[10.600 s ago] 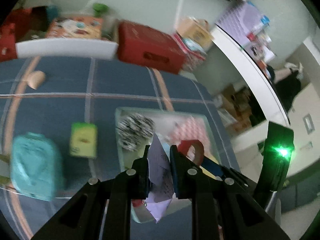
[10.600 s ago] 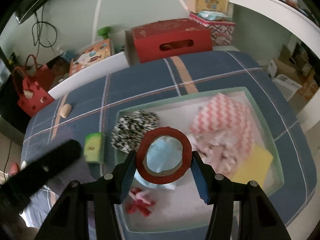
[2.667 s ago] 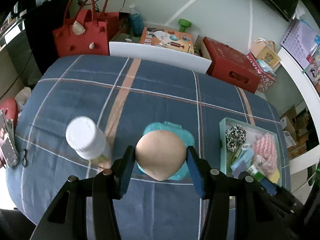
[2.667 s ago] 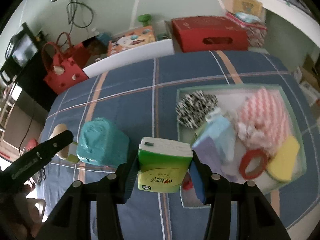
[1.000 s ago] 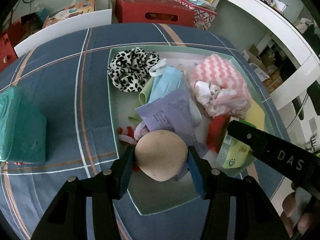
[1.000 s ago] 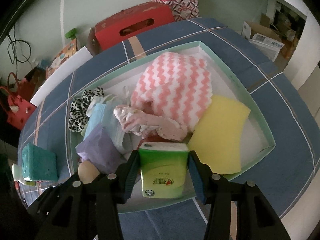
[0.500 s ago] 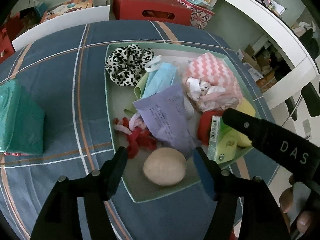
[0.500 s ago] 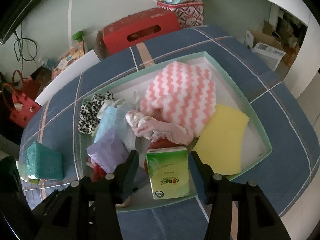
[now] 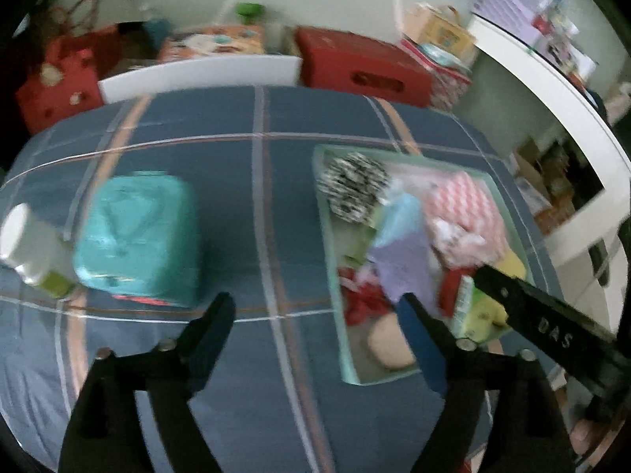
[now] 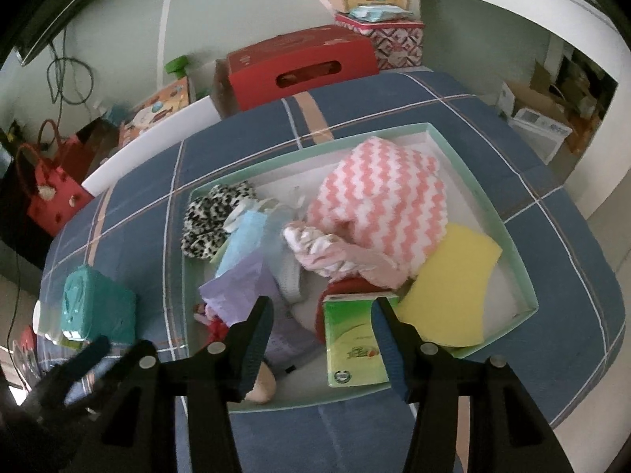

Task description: Organize soft objects

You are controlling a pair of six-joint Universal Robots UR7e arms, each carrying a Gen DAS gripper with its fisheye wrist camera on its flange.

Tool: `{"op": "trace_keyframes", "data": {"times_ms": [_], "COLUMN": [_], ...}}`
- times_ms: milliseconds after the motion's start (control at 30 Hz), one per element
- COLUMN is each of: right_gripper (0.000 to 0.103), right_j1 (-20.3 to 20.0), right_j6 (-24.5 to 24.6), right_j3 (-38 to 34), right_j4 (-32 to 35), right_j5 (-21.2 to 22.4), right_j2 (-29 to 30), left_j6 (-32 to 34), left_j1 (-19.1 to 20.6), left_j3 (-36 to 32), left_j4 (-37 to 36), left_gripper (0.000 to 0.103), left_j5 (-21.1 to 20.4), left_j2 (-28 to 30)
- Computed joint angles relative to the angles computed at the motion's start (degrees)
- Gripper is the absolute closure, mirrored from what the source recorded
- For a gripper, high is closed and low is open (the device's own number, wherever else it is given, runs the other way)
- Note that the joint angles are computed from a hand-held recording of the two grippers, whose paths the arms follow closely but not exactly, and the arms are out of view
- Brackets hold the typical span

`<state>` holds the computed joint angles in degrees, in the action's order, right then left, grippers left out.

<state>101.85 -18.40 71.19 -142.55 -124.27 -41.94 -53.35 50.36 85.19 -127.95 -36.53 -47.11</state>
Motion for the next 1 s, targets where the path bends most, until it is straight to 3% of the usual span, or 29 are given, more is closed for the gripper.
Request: {"op": "trace_keyframes", "data": {"times_ms": [233, 367, 567, 800, 1000], "right_gripper": [0.018, 0.0, 0.0, 0.0, 0.0], "right_j1": [1.1, 1.3, 2.0, 2.5, 2.8], "right_j6": [-2.2, -2.4, -3.7, -5.0, -5.8], "right_j3": [3.3, 5.6, 8.5, 11.4, 12.8], "right_j4": [-0.1, 1.0, -0.7, -2.3, -3.3], "right_j5": [2.0, 3.6, 1.4, -0.1, -0.9], "right_j2": [-1.2, -2.3, -3.2, -4.4, -5.0], "left_j6": [-13.5, -21.5, -26.9, -37.4, -38.4], "left_j1": [-0.7, -0.8, -1.5, -3.0, -3.4], "left_j3": [4.9, 7.8, 11.5, 9.9, 11.2], "left_j4": [9.8, 16.1, 19.2, 33.5, 32.6], "left_gripper": [0.006, 0.005, 0.005, 0.005, 0.005], "left_j5": [5.9, 6.4, 5.6, 6.0, 3.9], "left_j2": [-4.8, -8.0, -11.2, -11.5, -12.3]}}
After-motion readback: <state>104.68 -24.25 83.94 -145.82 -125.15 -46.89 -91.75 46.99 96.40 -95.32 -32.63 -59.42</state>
